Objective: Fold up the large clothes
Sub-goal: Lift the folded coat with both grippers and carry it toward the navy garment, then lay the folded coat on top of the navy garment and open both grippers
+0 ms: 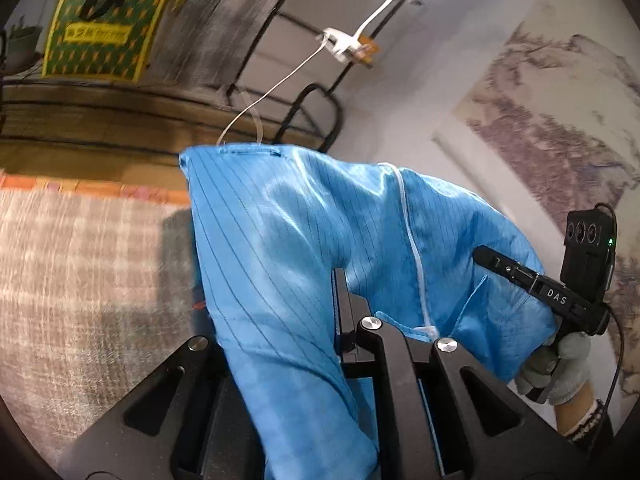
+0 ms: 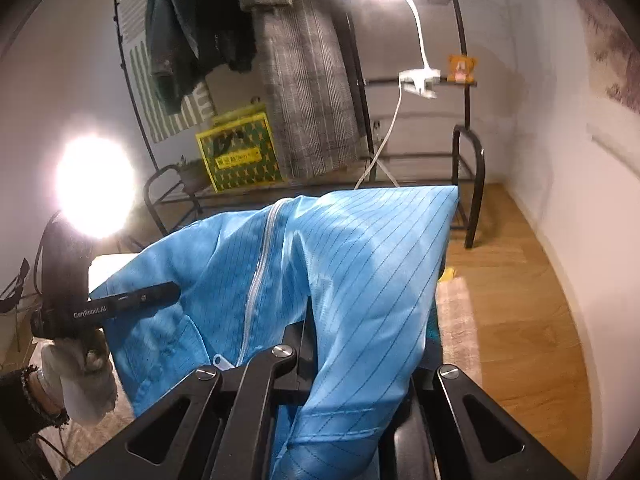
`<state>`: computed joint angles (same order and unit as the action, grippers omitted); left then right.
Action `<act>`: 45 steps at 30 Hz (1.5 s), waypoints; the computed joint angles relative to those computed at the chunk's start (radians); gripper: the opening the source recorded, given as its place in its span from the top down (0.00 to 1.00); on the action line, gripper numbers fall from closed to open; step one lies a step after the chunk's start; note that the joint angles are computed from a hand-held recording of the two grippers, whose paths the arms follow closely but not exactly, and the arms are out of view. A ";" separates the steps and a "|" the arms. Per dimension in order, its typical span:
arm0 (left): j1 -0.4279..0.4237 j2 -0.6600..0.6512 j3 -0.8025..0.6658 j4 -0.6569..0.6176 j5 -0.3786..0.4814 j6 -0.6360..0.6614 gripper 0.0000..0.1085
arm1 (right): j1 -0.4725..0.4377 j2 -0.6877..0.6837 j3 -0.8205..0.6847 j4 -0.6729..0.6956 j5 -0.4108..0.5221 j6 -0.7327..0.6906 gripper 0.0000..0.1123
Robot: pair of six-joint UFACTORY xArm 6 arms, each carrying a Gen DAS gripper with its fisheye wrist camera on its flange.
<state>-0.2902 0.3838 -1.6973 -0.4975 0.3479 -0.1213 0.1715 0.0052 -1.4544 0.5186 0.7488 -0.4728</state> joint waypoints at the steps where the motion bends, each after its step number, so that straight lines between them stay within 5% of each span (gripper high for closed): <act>1: 0.003 0.006 0.007 0.003 -0.002 -0.006 0.94 | 0.002 0.031 -0.005 -0.037 -0.015 0.026 0.94; 8: 0.011 -0.023 0.074 0.078 -0.012 -0.042 0.64 | -0.019 0.083 0.015 -0.276 -0.090 0.280 0.50; 10: 0.007 -0.051 0.113 0.119 -0.028 -0.058 0.61 | -0.026 0.073 0.028 -0.362 -0.101 0.349 0.46; 21: 0.003 -0.212 0.331 0.328 -0.030 -0.183 0.59 | -0.068 -0.091 0.195 -0.481 -0.059 0.412 0.46; 25: 0.003 -0.276 0.388 0.419 0.006 -0.254 0.59 | -0.069 -0.150 0.225 -0.619 0.007 0.495 0.46; 31: -0.001 -0.423 0.469 0.512 0.068 -0.323 0.59 | -0.073 -0.293 0.271 -0.592 0.051 0.509 0.47; 45: -0.046 -0.833 0.483 0.689 0.305 -0.409 0.59 | 0.122 -0.472 0.042 -0.662 0.269 0.641 0.47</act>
<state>-0.3366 -0.4488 -1.2139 0.1911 0.6527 -0.5307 0.2930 -0.4671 -1.4128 -0.1438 1.0175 0.1685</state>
